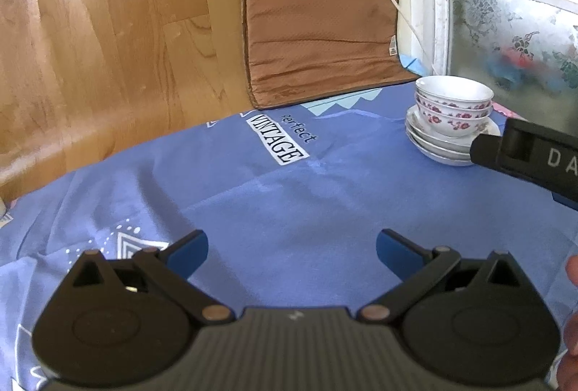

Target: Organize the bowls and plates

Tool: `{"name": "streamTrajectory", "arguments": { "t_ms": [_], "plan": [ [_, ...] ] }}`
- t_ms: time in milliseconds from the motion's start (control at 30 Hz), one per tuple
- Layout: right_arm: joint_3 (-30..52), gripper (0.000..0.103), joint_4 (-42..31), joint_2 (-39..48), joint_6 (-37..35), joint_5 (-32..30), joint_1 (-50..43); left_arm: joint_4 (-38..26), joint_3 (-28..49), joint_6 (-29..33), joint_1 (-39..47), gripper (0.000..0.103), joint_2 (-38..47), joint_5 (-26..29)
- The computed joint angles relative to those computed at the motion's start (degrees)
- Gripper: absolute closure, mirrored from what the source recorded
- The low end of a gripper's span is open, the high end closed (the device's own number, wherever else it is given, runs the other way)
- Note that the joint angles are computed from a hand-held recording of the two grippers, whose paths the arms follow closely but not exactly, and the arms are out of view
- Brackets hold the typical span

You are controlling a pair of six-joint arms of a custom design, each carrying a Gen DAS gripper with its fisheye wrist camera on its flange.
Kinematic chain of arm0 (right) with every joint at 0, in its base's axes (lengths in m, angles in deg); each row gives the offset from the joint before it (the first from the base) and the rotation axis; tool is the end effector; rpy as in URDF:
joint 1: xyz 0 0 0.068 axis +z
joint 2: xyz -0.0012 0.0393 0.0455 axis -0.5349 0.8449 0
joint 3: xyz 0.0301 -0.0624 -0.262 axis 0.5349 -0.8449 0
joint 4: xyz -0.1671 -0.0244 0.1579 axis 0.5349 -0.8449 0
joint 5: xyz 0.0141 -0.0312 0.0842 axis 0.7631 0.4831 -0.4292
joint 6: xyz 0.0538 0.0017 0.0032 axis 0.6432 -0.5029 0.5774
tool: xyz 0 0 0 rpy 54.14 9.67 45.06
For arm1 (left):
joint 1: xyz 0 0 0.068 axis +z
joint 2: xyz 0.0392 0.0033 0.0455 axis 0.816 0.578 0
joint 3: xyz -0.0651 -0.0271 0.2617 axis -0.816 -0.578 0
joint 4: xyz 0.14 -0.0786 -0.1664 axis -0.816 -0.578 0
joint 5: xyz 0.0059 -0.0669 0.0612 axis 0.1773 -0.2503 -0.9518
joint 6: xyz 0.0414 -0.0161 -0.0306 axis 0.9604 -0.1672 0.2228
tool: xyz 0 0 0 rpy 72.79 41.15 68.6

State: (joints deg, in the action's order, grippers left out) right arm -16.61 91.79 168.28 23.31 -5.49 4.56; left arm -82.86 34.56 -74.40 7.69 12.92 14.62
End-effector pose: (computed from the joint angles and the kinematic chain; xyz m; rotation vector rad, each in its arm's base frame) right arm 0.1767 0.1012 0.1537 0.5575 1.8358 0.1252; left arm 0.2418 -0.2340 0.1986 0.3850 2.1828 0.0014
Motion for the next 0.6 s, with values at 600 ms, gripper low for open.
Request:
{"name": "streamTrajectory", "arguments": {
  "t_ms": [600],
  "plan": [
    [-0.8, 0.0, 1.5, -0.4, -0.5, -0.3, 0.5, -6.9, 1.6, -2.6, -0.7, 0.0, -3.1, -2.6]
  ]
}}
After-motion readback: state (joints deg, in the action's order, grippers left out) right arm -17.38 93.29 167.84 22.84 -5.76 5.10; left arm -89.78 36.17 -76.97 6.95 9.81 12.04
